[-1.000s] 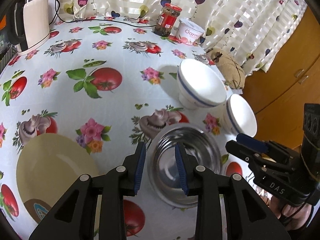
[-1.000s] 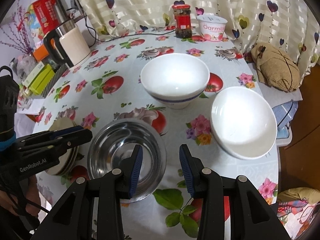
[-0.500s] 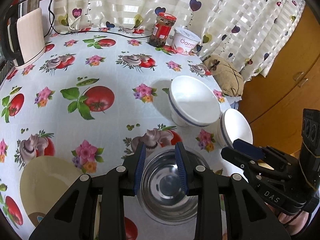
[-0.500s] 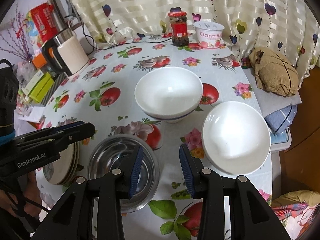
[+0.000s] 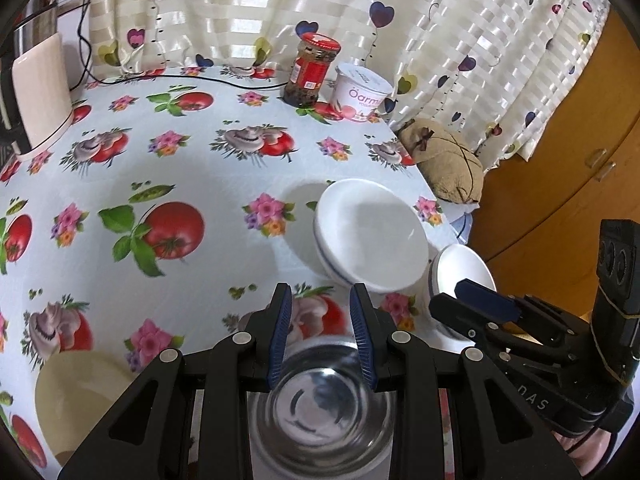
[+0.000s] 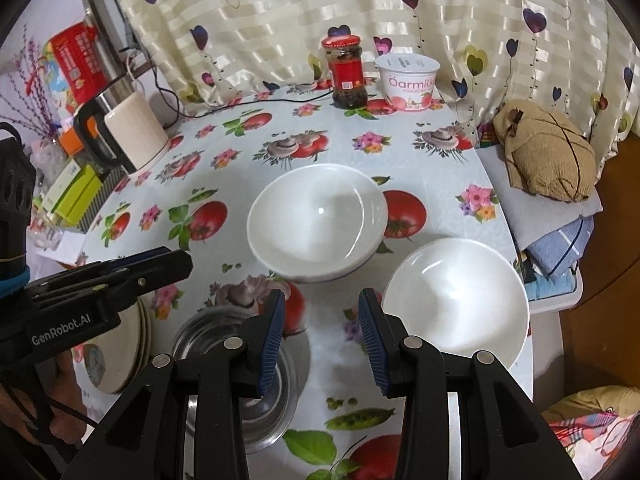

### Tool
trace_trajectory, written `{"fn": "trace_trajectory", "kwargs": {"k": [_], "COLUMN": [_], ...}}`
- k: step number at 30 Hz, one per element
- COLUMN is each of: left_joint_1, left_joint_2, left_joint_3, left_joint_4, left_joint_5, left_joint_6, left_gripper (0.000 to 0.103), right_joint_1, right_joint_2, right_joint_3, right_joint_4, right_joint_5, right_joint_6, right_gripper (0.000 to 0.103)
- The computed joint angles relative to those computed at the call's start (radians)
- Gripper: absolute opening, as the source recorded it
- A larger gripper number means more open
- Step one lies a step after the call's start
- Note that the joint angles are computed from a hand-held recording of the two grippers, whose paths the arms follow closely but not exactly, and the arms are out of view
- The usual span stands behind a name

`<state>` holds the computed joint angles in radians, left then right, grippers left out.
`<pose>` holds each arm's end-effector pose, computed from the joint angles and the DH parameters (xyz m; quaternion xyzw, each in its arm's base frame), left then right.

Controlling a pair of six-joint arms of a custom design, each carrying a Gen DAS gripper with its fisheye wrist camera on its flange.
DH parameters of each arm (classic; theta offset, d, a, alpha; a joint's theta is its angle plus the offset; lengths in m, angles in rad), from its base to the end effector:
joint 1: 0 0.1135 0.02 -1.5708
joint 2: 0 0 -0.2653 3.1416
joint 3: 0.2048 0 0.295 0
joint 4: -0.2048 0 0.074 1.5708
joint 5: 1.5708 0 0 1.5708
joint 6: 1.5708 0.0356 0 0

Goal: Organize plates and bowls

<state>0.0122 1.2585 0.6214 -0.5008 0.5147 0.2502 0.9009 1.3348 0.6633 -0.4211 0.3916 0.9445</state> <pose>0.2506 -0.0145 0.1471 0.1664 0.9313 -0.2193 0.2384 0.1787 0.2037 0.1438 0.0668 0.9518 0.0711 0.2909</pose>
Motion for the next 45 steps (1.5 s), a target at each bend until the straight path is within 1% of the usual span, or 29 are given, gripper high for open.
{"fn": "trace_trajectory", "kwargs": {"k": [9, 18, 27, 32, 38, 40, 45], "left_joint_1": [-0.075, -0.115, -0.133, -0.134, -0.133, -0.132, -0.137], "left_joint_2": [0.103, 0.19, 0.247, 0.268, 0.277, 0.279, 0.275], "left_joint_3": [0.047, 0.077, 0.088, 0.09, 0.092, 0.091, 0.09], "left_joint_4": [0.087, 0.141, 0.171, 0.182, 0.185, 0.188, 0.186], "left_joint_5": [-0.026, -0.053, -0.063, -0.065, -0.061, -0.056, -0.069], "left_joint_6": [-0.084, -0.13, -0.147, -0.147, -0.148, -0.144, -0.149], "left_gripper": [0.031, 0.031, 0.031, 0.031, 0.027, 0.022, 0.022], "right_joint_1": [-0.111, -0.193, -0.239, -0.253, -0.256, -0.256, -0.255], "right_joint_2": [0.013, 0.068, 0.126, 0.152, 0.168, 0.169, 0.171], "right_joint_3": [-0.005, 0.001, 0.005, 0.005, 0.01, 0.012, 0.017], "right_joint_4": [0.048, 0.1, 0.146, 0.168, 0.18, 0.18, 0.176], "right_joint_5": [-0.041, -0.084, -0.123, -0.144, -0.15, -0.149, -0.143], "right_joint_6": [-0.082, -0.134, -0.155, -0.161, -0.169, -0.171, -0.172], "right_gripper": [0.038, 0.037, 0.03, 0.025, 0.021, 0.02, 0.018]}}
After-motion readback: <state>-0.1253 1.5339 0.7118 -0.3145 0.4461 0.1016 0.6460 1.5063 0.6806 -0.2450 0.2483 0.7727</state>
